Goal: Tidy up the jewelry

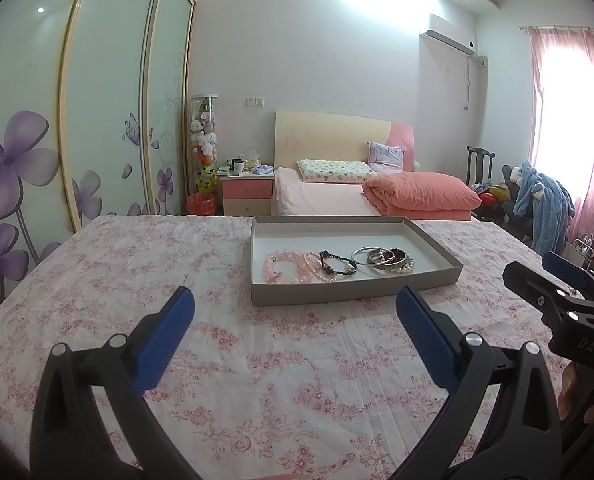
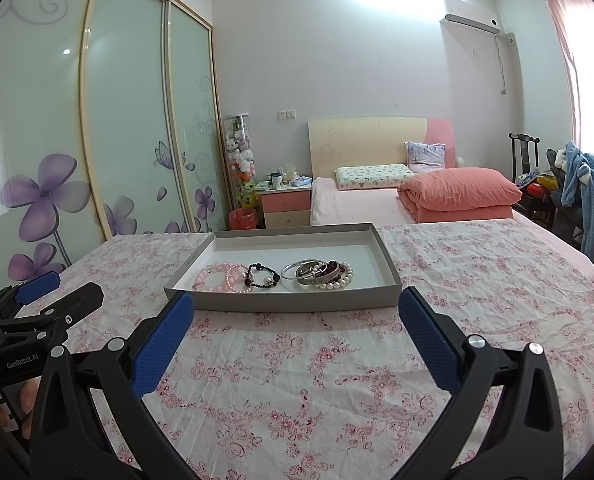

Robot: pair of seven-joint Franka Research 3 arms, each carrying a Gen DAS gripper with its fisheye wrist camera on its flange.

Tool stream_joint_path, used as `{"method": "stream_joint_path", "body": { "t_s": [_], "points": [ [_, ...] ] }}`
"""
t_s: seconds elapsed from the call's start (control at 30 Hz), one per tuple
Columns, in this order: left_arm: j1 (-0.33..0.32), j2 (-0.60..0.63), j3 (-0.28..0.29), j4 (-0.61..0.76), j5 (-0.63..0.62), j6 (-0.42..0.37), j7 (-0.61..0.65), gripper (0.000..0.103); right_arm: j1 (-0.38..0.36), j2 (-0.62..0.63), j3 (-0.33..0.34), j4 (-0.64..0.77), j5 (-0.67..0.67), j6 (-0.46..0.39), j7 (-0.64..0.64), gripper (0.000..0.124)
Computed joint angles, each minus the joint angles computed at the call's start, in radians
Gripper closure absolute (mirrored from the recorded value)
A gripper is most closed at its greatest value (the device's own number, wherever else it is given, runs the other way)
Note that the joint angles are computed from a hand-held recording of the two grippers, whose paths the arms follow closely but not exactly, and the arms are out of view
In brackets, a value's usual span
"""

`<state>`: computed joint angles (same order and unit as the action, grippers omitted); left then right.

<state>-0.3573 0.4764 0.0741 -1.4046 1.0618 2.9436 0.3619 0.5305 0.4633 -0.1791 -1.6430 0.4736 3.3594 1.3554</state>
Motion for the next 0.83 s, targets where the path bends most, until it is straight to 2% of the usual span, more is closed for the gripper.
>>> {"method": "stream_joint_path", "body": {
  "t_s": [0.83],
  "points": [
    [0.005,-0.005,-0.003,-0.014,-0.002,-0.008,-0.005,0.004,-0.01,0.003,0.012,-0.002,0.0,0.003,-0.001,0.023]
  ]
}}
